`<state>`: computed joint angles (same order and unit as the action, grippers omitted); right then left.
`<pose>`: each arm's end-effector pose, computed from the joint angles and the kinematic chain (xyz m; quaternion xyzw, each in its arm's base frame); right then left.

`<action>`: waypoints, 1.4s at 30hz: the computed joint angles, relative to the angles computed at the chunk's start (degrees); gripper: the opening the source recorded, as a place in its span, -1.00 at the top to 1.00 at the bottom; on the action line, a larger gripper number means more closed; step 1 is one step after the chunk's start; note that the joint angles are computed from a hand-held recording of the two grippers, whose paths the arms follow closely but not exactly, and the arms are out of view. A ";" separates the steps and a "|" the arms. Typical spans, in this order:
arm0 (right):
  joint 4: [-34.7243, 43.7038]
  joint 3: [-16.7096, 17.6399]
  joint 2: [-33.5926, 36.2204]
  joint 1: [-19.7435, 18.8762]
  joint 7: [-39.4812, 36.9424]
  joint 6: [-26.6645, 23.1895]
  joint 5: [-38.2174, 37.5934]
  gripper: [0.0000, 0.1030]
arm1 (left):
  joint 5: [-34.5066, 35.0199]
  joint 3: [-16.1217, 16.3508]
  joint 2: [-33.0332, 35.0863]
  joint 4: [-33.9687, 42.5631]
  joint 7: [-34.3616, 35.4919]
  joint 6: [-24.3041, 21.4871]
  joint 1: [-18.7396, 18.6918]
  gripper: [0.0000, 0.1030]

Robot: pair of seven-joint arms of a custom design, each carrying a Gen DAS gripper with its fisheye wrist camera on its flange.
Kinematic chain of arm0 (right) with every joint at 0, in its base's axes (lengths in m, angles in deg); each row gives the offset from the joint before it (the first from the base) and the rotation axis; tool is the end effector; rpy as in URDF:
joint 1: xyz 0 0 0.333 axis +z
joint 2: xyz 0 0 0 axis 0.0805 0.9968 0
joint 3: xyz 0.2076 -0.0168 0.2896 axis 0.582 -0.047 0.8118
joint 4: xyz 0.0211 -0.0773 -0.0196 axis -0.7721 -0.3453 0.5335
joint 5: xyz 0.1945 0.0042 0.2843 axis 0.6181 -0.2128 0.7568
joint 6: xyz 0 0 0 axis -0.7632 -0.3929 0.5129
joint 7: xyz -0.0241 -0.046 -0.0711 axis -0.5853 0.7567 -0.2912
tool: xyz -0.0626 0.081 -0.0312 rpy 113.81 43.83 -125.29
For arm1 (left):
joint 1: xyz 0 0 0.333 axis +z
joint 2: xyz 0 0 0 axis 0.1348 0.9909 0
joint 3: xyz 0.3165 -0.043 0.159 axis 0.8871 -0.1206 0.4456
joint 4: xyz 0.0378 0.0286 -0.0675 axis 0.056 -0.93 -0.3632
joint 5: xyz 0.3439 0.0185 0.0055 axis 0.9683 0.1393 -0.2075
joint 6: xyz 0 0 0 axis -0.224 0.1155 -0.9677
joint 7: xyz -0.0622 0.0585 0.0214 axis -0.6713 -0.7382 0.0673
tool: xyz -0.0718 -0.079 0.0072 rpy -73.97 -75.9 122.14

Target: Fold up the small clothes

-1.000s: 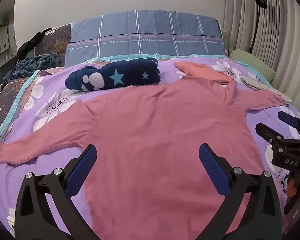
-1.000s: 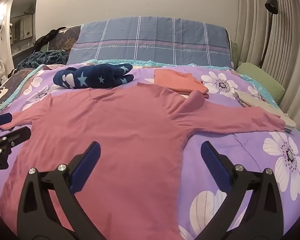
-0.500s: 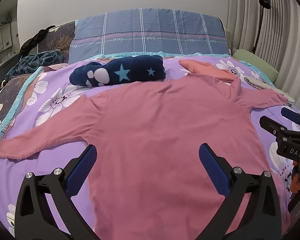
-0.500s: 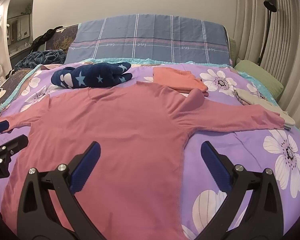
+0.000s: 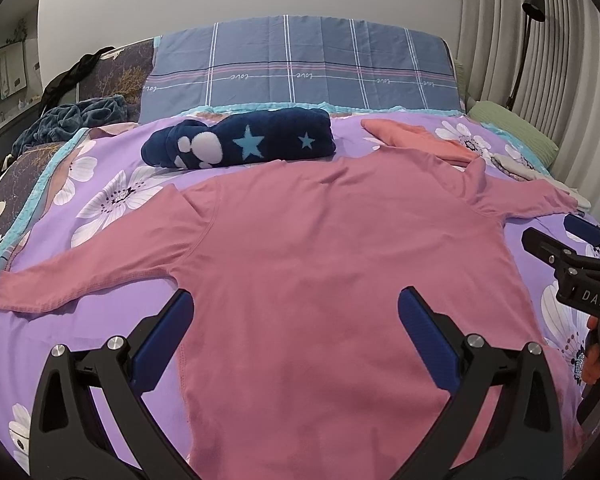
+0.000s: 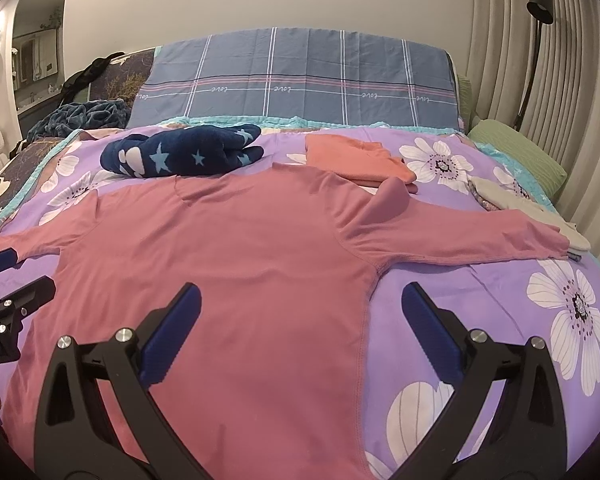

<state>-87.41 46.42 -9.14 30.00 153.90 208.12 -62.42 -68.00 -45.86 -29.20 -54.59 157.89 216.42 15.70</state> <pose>0.6583 0.1606 0.4566 -0.5717 0.6847 -0.3651 0.2664 0.7020 -0.1183 0.4407 -0.5288 0.7400 -0.3446 0.2324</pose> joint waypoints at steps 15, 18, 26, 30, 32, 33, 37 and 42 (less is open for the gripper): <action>0.89 -0.16 0.78 0.14 -2.52 -0.59 2.98 -0.96 | -0.12 0.53 0.28 0.51 -0.58 -0.12 -0.19 -0.97; 0.71 -0.48 0.77 0.49 -2.53 -0.57 3.08 -0.96 | 0.29 0.39 0.21 0.20 -0.40 0.49 -0.01 -0.97; 0.75 -0.82 0.98 0.83 -3.14 -0.59 3.84 -0.96 | 0.96 -0.01 0.11 -0.05 -0.11 0.90 0.17 -0.97; 0.80 -1.17 1.09 1.07 -2.95 -0.52 3.84 -0.96 | 1.63 1.33 -0.17 -0.36 -0.82 1.65 -0.86 -0.97; 0.84 -1.40 1.20 1.25 -2.65 -0.55 3.71 -0.96 | 1.76 0.34 -0.08 -0.82 -0.69 2.67 -0.01 -0.97; 0.77 -1.57 1.18 1.40 -2.38 -0.56 3.50 -0.96 | 1.80 -0.21 0.01 -0.93 -0.70 3.02 0.46 -0.97; 0.77 -1.82 1.17 1.59 -1.47 -0.81 2.77 -0.96 | 2.05 -0.99 0.34 -0.90 -1.52 3.87 1.24 -0.97; 0.65 -1.13 1.02 1.04 -0.93 -1.07 2.76 -0.96 | 2.50 -1.10 0.65 -0.48 -2.79 3.69 1.50 -0.97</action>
<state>-86.76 45.29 -8.12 31.04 152.97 207.06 -59.66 -65.50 -46.96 -28.55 -55.07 155.09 220.12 17.21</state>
